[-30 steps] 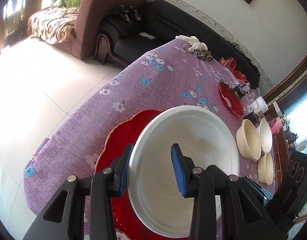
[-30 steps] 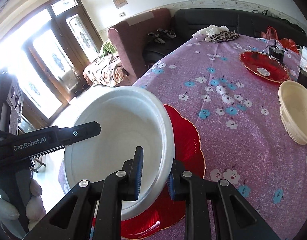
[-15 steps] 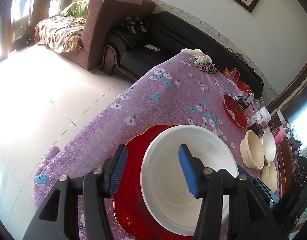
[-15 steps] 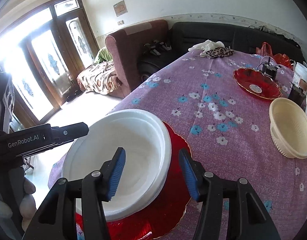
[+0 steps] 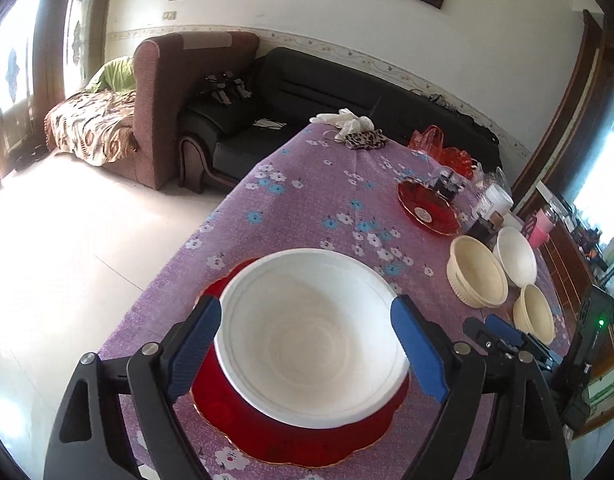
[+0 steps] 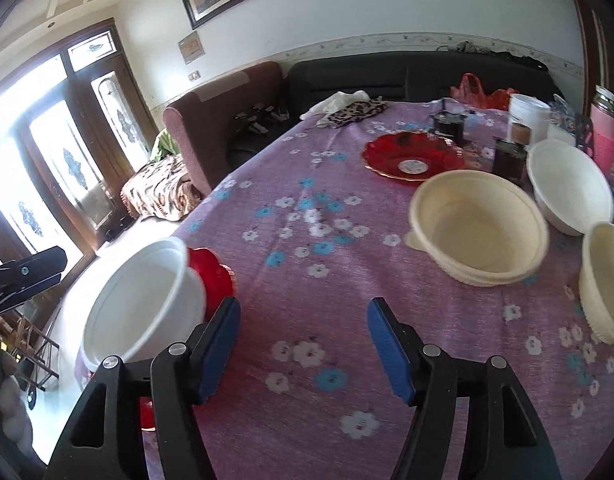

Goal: Organize plates and bowls
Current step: 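Move both grippers to the red flower-shaped plate and grip its rim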

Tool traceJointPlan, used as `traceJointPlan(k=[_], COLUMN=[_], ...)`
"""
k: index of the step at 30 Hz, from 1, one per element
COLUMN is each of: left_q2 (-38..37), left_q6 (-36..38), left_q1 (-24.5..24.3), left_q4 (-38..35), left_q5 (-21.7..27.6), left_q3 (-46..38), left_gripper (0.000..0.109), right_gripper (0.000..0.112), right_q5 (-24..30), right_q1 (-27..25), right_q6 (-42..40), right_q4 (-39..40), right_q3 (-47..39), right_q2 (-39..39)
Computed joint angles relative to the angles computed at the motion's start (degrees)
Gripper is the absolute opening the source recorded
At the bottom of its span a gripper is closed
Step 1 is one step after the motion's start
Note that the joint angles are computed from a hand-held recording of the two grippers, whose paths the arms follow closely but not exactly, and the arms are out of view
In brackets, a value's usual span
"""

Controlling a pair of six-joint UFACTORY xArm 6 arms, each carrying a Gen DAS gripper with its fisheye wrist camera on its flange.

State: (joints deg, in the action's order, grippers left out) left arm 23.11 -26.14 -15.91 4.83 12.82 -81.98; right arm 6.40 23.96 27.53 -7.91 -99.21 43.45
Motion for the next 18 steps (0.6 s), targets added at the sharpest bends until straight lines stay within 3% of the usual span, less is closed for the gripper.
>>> traceJointPlan(k=[4,8,11,13,18], left_q2=[1.3,3.6,4.9,5.2,5.9], left_q6=[6.5,10.7,16.0,15.6,16.7], left_q1=[-2.2,-3.7,-3.9,-3.5,-2.2], left_q4=[-5.1,-8.7,-15.9,-16.8,-20.5], left_q5=[2.4,5.2,7.9,9.1,13.7], left_q3=[-2.6,-6.2,-9.4,-11.0,-16.5], left_gripper=[0.086,0.086,0.086,0.086,0.086], right_gripper=[0.071,0.071,0.071,0.071,0.070], right_q5=[-2.0,-3.6,-4.3,-4.5,-3.2], right_q1=[-5.9,-11.0,-13.1,-14.1,-14.4], right_q6=[19.1,30.3,34.0,35.3,29.5], right_q4=[-19.1,-28.4,-31.0,-32.5,-27.7], right_q3=[9.4,15.9,18.5,19.4,17.7], right_q2=[-5.7,-9.8,-11.6,-12.5,-13.4])
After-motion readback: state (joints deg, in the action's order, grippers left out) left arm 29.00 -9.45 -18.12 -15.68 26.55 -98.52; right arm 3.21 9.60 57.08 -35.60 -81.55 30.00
